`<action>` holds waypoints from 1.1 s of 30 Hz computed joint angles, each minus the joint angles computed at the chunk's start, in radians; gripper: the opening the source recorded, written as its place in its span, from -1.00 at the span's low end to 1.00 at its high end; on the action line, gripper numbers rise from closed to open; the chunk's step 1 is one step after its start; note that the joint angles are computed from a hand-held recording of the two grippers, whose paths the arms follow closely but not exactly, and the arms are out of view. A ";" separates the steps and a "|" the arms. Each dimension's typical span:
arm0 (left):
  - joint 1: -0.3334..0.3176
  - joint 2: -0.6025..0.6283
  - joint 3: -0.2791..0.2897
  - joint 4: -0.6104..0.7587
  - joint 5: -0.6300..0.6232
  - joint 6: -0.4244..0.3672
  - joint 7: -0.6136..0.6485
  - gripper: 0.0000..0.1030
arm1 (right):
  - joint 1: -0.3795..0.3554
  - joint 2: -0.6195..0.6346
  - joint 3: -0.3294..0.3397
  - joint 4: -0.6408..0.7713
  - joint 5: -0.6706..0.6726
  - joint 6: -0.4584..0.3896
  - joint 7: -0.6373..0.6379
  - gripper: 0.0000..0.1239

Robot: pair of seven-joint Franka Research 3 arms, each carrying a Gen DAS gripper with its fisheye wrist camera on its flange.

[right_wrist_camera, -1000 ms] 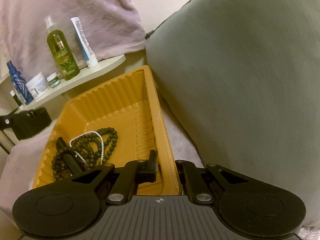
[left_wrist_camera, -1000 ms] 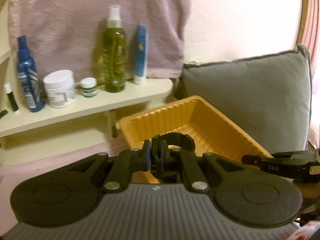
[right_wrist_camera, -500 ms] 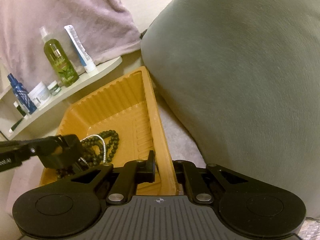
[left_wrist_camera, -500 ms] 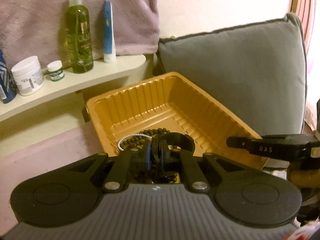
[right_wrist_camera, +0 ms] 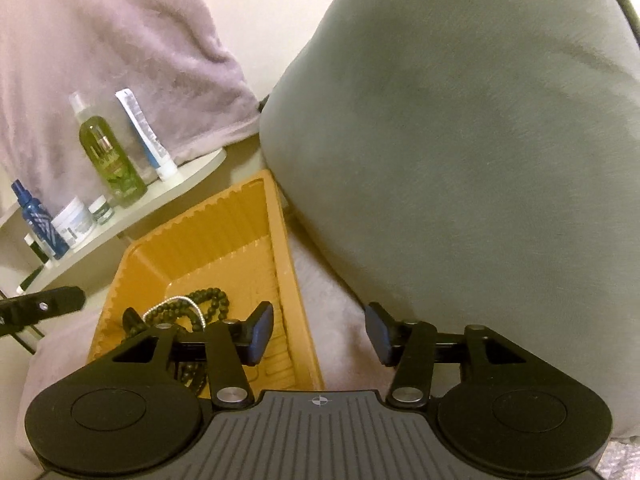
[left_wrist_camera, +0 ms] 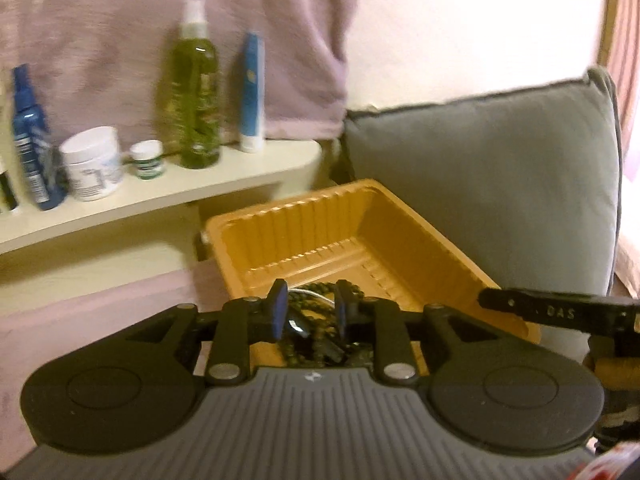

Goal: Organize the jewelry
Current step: 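Carry the black watch into the orange tray with the left gripper and release, then set the orange tray flat on the table and open the right gripper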

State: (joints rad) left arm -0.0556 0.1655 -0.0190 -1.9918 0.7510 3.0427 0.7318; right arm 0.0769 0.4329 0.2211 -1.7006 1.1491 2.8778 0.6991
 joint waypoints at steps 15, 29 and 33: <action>0.082 -0.266 -0.069 -0.217 0.344 -0.201 -0.556 0.82 | 0.068 -0.181 -0.056 -0.148 -0.051 -0.029 -0.009 0.29; 0.118 -0.487 -0.150 -0.447 0.128 -0.292 -0.499 0.99 | 0.158 -0.326 -0.108 -0.298 -0.250 -0.152 0.085 0.37; 0.120 -0.545 -0.175 -0.486 0.075 -0.339 -0.470 0.99 | 0.178 -0.357 -0.112 -0.329 -0.272 -0.164 0.089 0.37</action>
State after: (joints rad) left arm 0.0641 -0.3791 -0.1942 -2.4777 0.8257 2.7039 0.2622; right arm 0.2550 0.0762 0.1092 -2.0293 0.8774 2.7136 0.7885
